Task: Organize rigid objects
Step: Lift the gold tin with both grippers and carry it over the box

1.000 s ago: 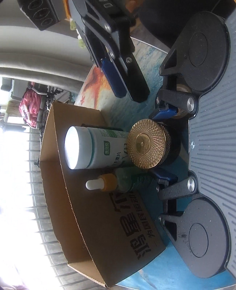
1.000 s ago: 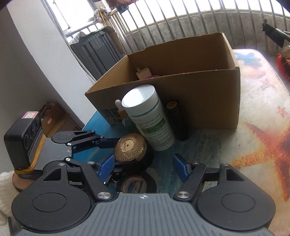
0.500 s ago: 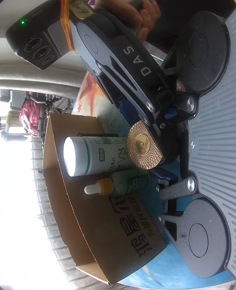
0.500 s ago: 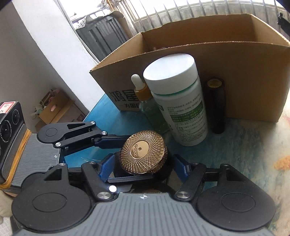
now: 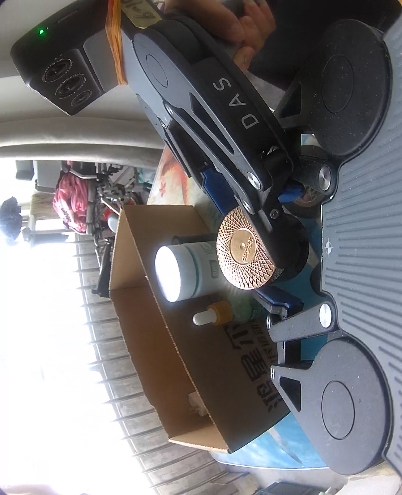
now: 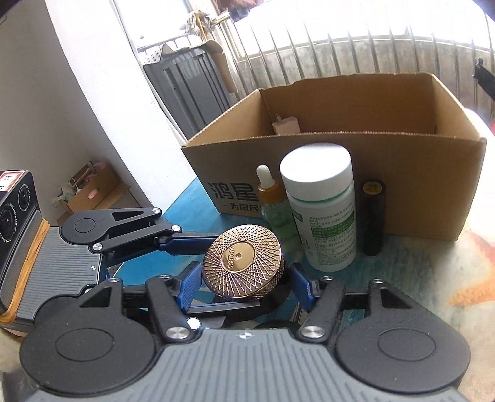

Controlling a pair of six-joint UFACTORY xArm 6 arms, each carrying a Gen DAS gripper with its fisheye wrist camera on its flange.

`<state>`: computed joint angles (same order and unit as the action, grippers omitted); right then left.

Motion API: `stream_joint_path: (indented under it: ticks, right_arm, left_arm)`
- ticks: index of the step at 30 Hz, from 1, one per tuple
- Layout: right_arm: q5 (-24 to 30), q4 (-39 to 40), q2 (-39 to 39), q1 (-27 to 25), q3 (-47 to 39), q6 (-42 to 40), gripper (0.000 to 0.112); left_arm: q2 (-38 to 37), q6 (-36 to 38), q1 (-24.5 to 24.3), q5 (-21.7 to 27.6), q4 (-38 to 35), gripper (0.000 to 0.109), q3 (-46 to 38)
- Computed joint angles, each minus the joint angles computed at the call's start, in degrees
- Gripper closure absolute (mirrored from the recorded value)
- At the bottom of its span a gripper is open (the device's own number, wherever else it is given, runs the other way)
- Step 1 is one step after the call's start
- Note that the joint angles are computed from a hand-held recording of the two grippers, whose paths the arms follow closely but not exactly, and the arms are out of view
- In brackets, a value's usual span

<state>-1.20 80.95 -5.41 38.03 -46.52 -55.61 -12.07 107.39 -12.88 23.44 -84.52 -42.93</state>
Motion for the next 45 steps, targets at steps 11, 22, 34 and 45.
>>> stream_joint_path:
  ticks: [11, 22, 34, 45]
  right_arm:
    - [-4.73, -19.91, -6.30, 1.39, 4.06, 15.22, 0.046]
    - [0.69, -23.14, -3.44, -4.26, -4.28, 15.48, 0.046]
    - [23.12, -40.63, 19.11, -17.78, -33.41, 31.01, 0.048]
    - [43.30, -44.56, 45.30, -26.23, -66.15, 45.32, 0.048]
  left_arm:
    - [-4.25, -5.14, 0.08, 1.57, 4.55, 0.054, -1.20]
    - [1.00, -6.20, 1.50, 3.45, 5.55, 0.054, -10.31]
    - [27.72, -26.22, 3.13, 8.79, 32.85, 0.054, -40.19]
    - [57.33, -47.33, 4.01, 30.03, 58.42, 0.054, -81.54]
